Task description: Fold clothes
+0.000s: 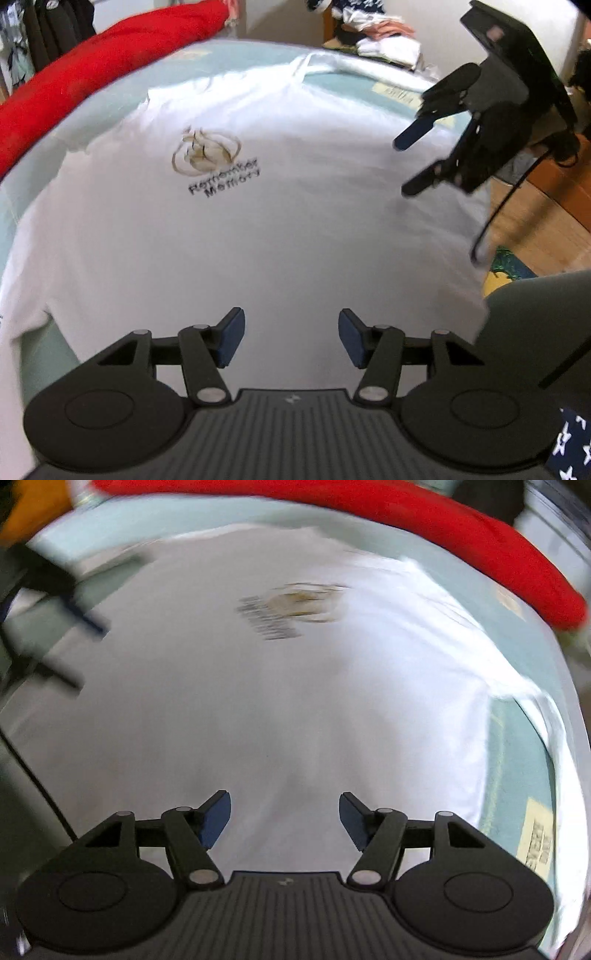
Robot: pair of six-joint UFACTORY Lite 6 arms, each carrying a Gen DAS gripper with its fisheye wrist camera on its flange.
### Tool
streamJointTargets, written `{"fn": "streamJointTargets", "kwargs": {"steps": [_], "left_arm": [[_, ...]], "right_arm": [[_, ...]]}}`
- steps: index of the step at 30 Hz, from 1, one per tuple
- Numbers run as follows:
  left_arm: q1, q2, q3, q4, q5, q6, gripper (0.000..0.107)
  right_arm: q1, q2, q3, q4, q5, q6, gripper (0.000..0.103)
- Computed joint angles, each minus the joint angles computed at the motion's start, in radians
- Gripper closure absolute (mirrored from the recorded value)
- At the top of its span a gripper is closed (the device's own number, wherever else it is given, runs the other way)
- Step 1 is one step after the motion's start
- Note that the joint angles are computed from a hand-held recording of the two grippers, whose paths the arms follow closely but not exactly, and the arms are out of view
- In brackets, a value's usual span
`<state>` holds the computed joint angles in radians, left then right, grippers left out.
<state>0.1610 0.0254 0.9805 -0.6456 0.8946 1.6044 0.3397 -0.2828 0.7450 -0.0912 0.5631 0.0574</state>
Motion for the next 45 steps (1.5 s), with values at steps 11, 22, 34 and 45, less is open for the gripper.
{"fn": "streamJointTargets", "kwargs": {"steps": [11,22,34,45], "left_arm": [[0.174,-0.044,0.03,0.069,0.061,-0.082,0.048],[0.014,0.371,0.319,-0.178,-0.207,-0.162,0.048],[-0.021,0.322,0.398,0.115,-0.19,-0.73,0.045],[-0.258,0.665,0.717,0.381,-0.475,-1.336,0.045]], "right_arm": [[-0.096,-0.169,-0.126,0.122,0.188,0.063,0.008],[-0.172,0.315,0.209,0.034,-0.125,0.071,0.005],[-0.328,0.281,0.15,0.47,-0.073,-0.45,0.0],[-0.467,0.78,0.781,0.75,0.007,-0.906,0.0]]}}
